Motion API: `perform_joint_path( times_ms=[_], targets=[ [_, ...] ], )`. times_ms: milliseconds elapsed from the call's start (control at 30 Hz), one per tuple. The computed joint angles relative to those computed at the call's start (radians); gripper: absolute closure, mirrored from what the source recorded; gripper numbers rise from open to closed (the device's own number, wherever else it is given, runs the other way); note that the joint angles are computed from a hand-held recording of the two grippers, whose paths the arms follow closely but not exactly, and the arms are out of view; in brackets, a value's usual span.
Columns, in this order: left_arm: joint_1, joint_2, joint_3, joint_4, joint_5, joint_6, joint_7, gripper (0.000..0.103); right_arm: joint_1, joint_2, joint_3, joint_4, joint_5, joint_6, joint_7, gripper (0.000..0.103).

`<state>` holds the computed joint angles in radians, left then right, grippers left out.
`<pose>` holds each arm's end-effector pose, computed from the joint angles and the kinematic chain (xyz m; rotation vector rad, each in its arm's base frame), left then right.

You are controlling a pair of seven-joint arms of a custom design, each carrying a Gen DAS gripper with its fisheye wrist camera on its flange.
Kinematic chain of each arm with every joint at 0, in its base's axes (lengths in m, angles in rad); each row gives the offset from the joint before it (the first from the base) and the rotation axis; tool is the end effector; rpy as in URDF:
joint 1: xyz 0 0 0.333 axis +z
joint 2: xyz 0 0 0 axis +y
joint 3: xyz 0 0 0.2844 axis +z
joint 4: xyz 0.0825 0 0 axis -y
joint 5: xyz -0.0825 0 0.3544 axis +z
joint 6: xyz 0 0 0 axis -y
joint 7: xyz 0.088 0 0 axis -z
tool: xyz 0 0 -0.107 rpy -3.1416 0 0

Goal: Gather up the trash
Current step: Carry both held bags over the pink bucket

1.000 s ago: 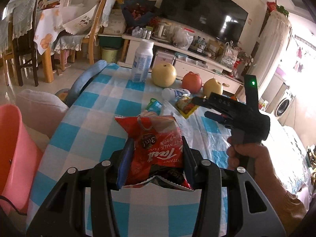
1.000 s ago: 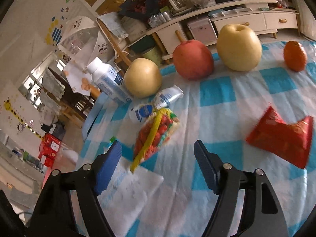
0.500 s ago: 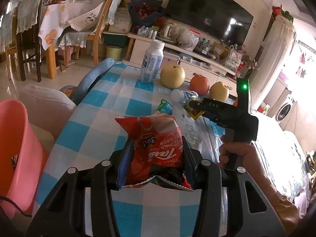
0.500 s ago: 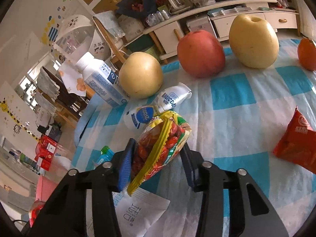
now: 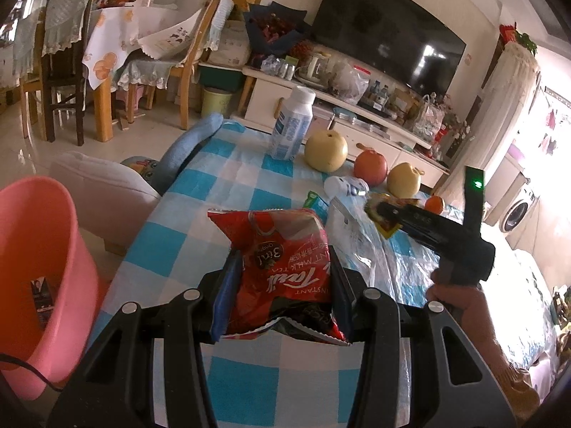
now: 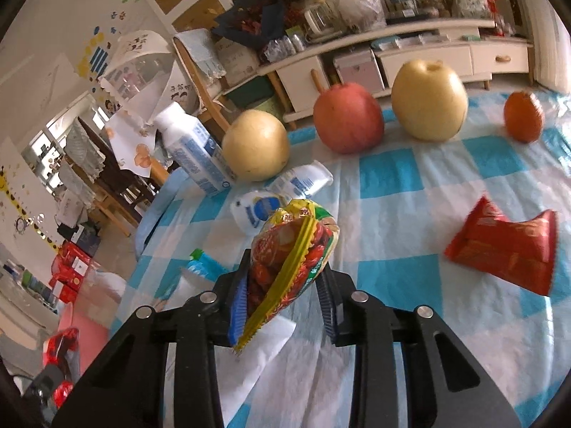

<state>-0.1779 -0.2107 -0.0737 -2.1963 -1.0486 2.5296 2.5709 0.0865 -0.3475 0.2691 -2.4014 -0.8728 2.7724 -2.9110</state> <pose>0.4932 -0.1193 0.5100 -1.3451 2.3432 -1.3371 0.4217 0.2000 0.4915 -0.9624 2.0906 -0.5647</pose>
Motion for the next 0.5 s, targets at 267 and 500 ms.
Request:
perform_joint_path(
  times_ms=[267,500],
  targets=[
    [0.021,-0.010,0.025,0.008,-0.039,-0.016,0.013,0.055,0.034,-0.042,0.034,0.006,0.025,-0.054,-0.027,0.068],
    [0.048,-0.003,0.039,0.032,-0.065,-0.021,0.006,0.055,0.082,0.002,0.069,0.101,0.006,-0.101,-0.072,0.068]
  ],
)
